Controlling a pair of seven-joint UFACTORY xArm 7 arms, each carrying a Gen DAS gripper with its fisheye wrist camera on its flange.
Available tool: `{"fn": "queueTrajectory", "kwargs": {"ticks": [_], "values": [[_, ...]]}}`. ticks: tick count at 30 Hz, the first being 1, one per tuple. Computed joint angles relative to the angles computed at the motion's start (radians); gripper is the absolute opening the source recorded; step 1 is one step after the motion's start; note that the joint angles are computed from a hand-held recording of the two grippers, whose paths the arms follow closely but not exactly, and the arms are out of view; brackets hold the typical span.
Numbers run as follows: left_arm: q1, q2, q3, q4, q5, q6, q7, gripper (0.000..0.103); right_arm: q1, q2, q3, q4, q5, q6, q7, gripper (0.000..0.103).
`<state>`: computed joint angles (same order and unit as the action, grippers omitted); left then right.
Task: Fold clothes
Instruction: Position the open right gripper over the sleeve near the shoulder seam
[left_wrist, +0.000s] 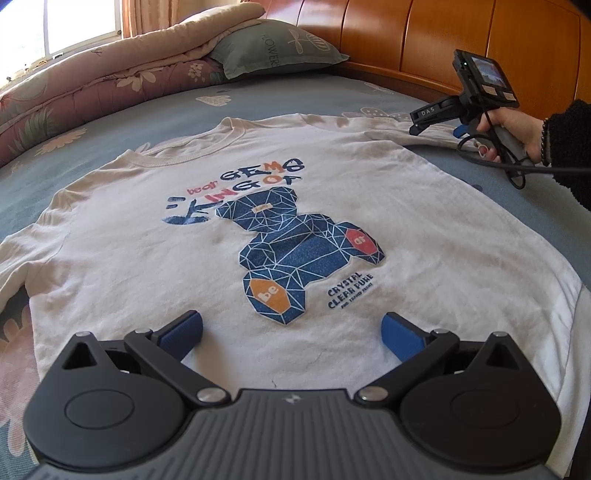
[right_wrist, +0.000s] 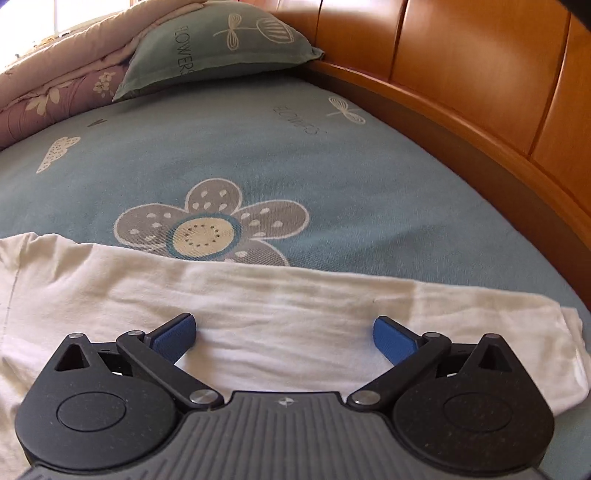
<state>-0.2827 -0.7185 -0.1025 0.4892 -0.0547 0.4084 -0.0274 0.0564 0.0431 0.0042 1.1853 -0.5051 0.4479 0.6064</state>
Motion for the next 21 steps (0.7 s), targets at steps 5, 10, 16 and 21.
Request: {"fn": "queueTrajectory", "kwargs": {"ticks": [5,10,16,21], "values": [[-0.004,0.0,0.006,0.001,-0.002,0.001,0.003,0.102,-0.005,0.016,-0.015,0.038,0.031,0.006,-0.001,0.103],[0.001,0.0,-0.001,0.0,0.002,0.001,-0.002,0.102,-0.03,-0.112,-0.006,-0.114,0.084,-0.001,-0.067,0.103],[0.001,-0.002,-0.002,0.0,0.005,0.004,-0.006,0.102,-0.041,-0.257,-0.038,-0.274,0.281,-0.089,-0.326,0.103],[-0.002,0.001,0.002,-0.004,0.003,-0.008,-0.002,0.102,-0.175,-0.184,-0.004,-0.182,0.21,-0.041,-0.172,0.103]]}}
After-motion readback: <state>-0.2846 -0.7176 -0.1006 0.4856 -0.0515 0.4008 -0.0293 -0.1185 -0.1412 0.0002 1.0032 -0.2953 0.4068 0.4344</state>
